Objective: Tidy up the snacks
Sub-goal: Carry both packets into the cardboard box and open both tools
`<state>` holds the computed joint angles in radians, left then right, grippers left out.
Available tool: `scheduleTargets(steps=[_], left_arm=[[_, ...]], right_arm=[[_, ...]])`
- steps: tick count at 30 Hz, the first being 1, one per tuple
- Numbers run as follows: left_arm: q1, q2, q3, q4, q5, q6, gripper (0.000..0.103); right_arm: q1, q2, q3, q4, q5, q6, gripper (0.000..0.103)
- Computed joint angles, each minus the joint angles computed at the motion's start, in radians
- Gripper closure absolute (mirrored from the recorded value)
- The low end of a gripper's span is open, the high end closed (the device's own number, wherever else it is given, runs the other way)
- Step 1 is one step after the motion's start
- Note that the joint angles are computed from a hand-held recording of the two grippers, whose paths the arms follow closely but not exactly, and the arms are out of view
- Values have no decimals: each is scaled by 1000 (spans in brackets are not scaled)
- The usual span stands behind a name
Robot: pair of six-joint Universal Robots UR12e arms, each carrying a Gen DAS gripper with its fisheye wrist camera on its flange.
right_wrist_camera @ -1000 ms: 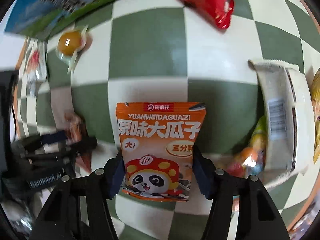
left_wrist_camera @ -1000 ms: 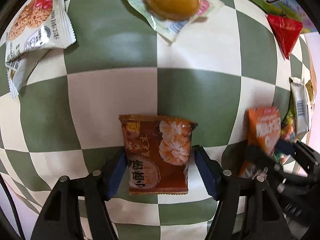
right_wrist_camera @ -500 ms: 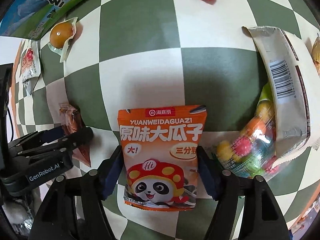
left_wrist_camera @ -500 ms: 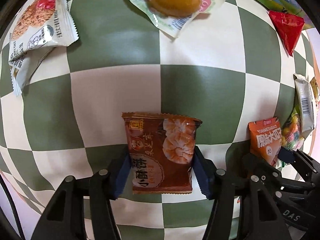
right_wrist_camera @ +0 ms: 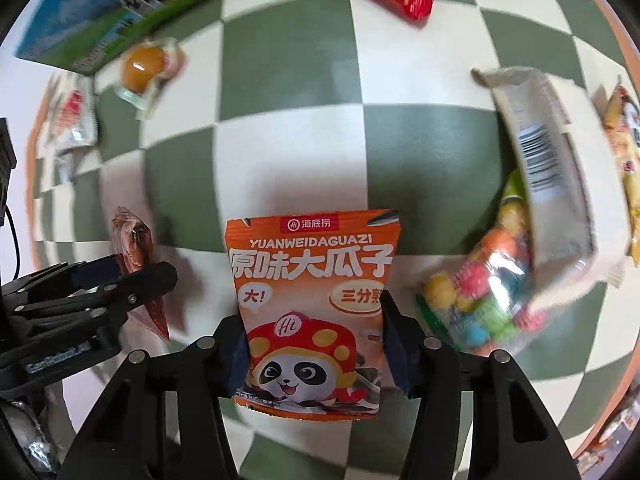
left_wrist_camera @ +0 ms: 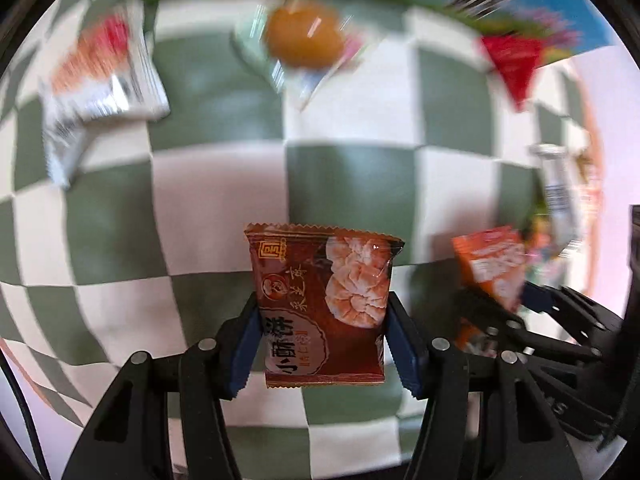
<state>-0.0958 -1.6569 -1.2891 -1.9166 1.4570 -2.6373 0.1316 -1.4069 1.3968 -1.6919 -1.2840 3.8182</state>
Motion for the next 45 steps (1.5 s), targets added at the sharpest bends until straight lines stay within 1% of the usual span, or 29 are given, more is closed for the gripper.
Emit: scheduleTargets(steps=[2, 5, 8, 10, 12, 13, 14, 15, 16, 18, 19, 21, 22, 24, 25, 27, 30, 33, 34, 35, 36, 37, 38, 39, 41, 45], left_arm=[[6, -2, 56, -10, -53, 28, 48], [11, -27, 159, -30, -133, 46, 48], [7, -83, 298, -51, -204, 64, 47], [3, -123, 376, -44, -231, 66, 47], [-9, -163, 442, -3, -234, 47, 47], [-18, -185, 474, 16, -230, 30, 47], [-28, -219, 523, 23, -220, 10, 47], [-37, -249, 565, 16, -210, -6, 47], [-43, -268, 585, 20, -203, -20, 47], [-60, -321, 642, 20, -157, -42, 47], [-67, -348, 673, 7, -135, -47, 47], [-76, -375, 682, 14, -85, -69, 47], [-82, -390, 694, 3, -66, -74, 47], [-87, -418, 710, -13, -28, -90, 47], [-87, -412, 692, -8, -16, -90, 47], [-87, -419, 687, -16, 7, -100, 47], [-88, -424, 681, -26, 24, -111, 47], [-89, -430, 674, -28, 42, -124, 47], [-88, -432, 674, -32, 38, -130, 47], [-85, -439, 682, -46, 32, -138, 44], [-82, -446, 690, -62, 23, -147, 38], [-79, -451, 696, -73, 9, -145, 34], [-79, -448, 688, -65, 5, -137, 29], [-80, -441, 674, -45, 14, -138, 27], [-79, -433, 657, -23, 13, -139, 27], [-76, -428, 653, -18, 5, -148, 27]], right_arm=[[-6, -17, -14, -27, 1, -1, 45], [-23, -28, -58, -69, 7, -7, 45], [-44, -14, -134, -104, -13, -33, 45], [-65, 8, -192, -129, -25, -54, 45], [-75, 35, -248, -135, -71, -80, 45], [-77, 65, -301, -129, -112, -99, 45], [-83, 80, -328, -125, -130, -110, 45], [-87, 105, -364, -119, -151, -117, 45], [-92, 120, -388, -113, -167, -128, 45], [-98, 165, -462, -77, -217, -162, 45], [-102, 188, -494, -58, -236, -174, 45], [-111, 212, -522, -34, -244, -175, 45], [-114, 228, -540, -13, -260, -181, 45], [-123, 247, -557, 16, -267, -187, 45], [-128, 258, -561, 29, -270, -190, 45], [-137, 270, -562, 49, -264, -189, 45], [-141, 273, -537, 54, -262, -186, 45], [-153, 275, -517, 65, -222, -177, 44], [-158, 279, -517, 89, -199, -173, 42], [-161, 285, -520, 113, -191, -168, 26], [-162, 293, -531, 148, -192, -163, 16], [-163, 297, -535, 162, -196, -161, 8], [-164, 296, -530, 162, -195, -160, 8], [-165, 294, -523, 164, -196, -157, 8], [-167, 291, -514, 162, -191, -152, 8], [-164, 290, -513, 163, -200, -148, 8]])
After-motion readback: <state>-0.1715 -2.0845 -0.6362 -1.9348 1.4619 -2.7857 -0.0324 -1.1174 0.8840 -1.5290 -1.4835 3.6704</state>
